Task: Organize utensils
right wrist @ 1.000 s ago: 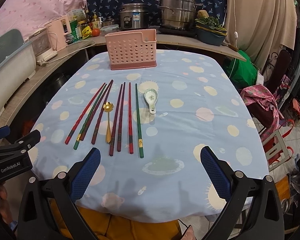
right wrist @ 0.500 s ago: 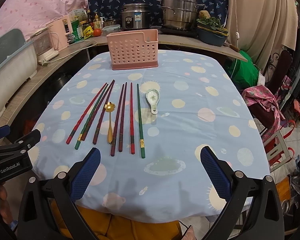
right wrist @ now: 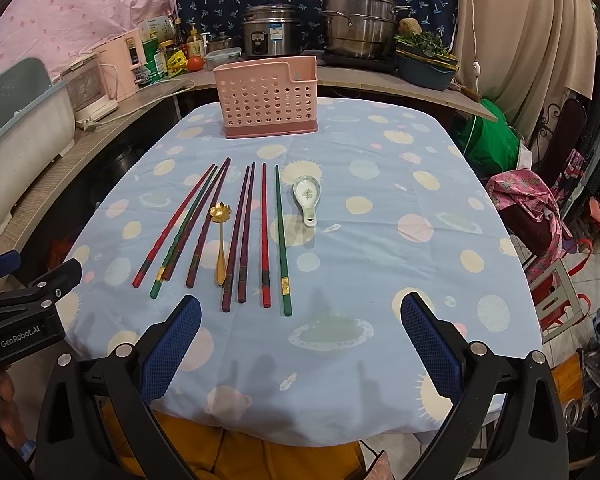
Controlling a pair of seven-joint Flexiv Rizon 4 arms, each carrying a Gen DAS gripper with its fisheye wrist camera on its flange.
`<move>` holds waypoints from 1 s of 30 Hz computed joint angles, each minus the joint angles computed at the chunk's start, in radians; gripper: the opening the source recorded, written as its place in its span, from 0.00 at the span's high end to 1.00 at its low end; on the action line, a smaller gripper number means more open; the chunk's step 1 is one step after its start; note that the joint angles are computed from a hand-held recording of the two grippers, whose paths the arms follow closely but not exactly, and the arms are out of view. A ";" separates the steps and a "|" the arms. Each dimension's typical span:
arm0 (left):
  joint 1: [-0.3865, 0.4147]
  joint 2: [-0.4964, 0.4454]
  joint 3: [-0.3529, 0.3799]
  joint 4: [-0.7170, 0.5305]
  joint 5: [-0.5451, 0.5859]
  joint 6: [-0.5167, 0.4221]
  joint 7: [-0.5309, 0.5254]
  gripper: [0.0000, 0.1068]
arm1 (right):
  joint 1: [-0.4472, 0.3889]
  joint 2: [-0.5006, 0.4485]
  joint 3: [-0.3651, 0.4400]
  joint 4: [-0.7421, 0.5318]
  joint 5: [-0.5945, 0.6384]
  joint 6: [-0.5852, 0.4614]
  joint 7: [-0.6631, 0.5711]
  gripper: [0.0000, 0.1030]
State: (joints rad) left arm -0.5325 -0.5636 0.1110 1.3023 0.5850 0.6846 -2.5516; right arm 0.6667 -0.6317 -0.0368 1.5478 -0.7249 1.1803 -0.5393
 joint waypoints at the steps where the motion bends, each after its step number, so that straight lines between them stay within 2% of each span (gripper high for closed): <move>1: 0.000 0.000 0.000 0.000 0.000 0.000 0.001 0.10 | 0.000 0.000 0.000 0.000 0.001 -0.001 0.000 0.06; 30: 0.009 -0.006 -0.003 0.006 -0.010 0.010 0.004 0.10 | 0.000 -0.004 0.003 -0.005 0.012 -0.005 -0.007 0.06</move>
State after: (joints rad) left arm -0.5237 -0.5695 0.1076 1.3081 0.5749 0.6942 -2.5475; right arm 0.6670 -0.6361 -0.0343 1.5425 -0.7129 1.1757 -0.5468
